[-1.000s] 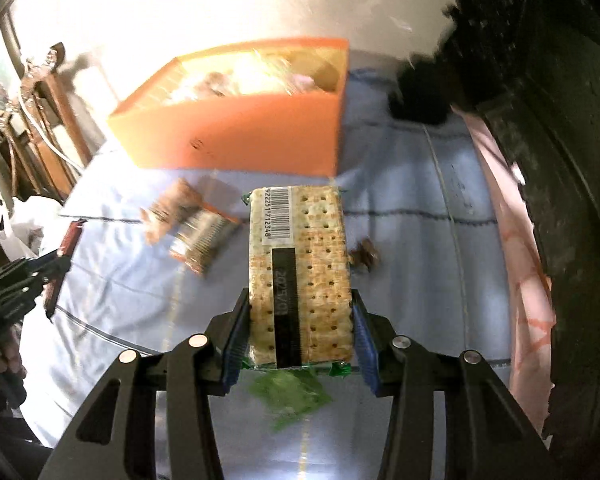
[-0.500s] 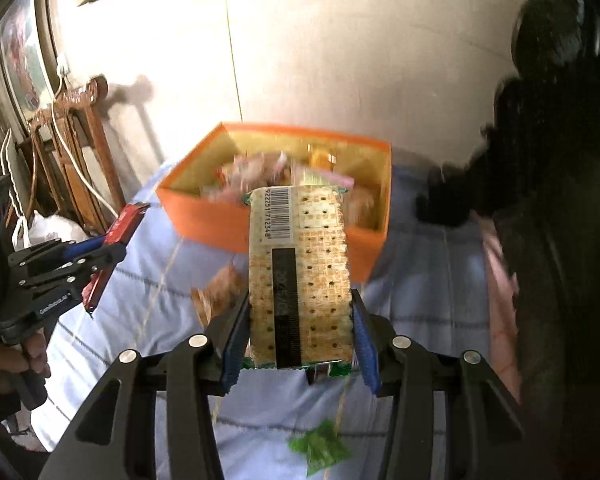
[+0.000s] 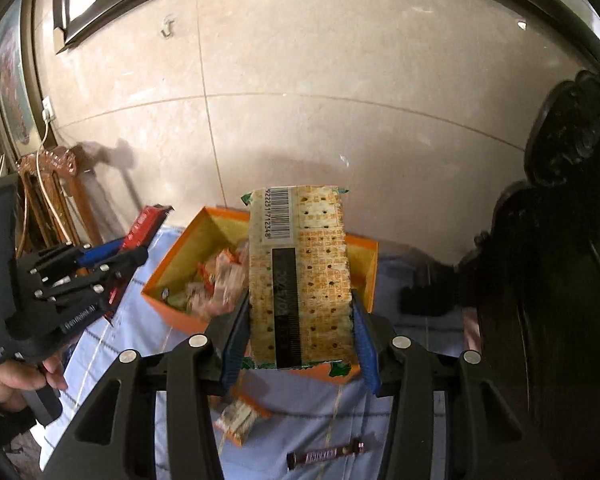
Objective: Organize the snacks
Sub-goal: 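Lift both packs over the orange box, then open both tools to drop the packs into the orange box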
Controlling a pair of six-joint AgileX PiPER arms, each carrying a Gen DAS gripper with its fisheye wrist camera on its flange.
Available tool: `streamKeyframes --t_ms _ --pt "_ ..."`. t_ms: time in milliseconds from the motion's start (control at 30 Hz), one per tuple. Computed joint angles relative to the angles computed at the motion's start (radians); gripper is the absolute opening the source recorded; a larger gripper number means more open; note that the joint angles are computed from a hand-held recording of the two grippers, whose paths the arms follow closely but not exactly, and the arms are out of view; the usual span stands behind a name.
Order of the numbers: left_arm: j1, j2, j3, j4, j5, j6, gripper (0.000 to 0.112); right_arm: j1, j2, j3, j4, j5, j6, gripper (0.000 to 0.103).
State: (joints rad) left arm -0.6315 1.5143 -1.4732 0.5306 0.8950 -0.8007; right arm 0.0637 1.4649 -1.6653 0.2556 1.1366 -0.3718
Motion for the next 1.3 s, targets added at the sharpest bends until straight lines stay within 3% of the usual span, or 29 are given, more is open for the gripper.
streamKeyframes --t_ms 567,600,633,667,767,1067,1300 --pt "0.084 0.187 -0.121 -0.038 -0.060 0.067 0.023 0.074 0.195 -0.119 -0.048 -0.064 0.073 0.047" --pt "0.103 0.199 -0.134 -0.077 -0.077 0.094 0.032 0.076 0.211 -0.132 -0.042 -0.060 0.070 0.049" --pt "0.127 0.212 -0.137 -0.128 -0.111 0.118 0.050 0.081 0.225 -0.138 -0.045 -0.062 0.071 0.054" --pt "0.136 0.231 -0.149 -0.138 -0.111 0.115 0.098 0.088 0.235 -0.134 -0.068 -0.070 0.082 0.069" --pt "0.146 0.248 -0.142 -0.098 -0.090 0.036 0.099 0.088 0.242 -0.102 -0.139 -0.105 0.145 0.071" --pt "0.074 0.042 0.197 0.018 -0.151 -0.093 0.099 -0.089 0.022 0.220 -0.006 -0.121 0.030 0.072" --pt "-0.104 -0.118 0.540 0.097 -0.223 -0.270 0.099 -0.233 -0.282 0.736 0.042 -0.167 -0.113 0.078"
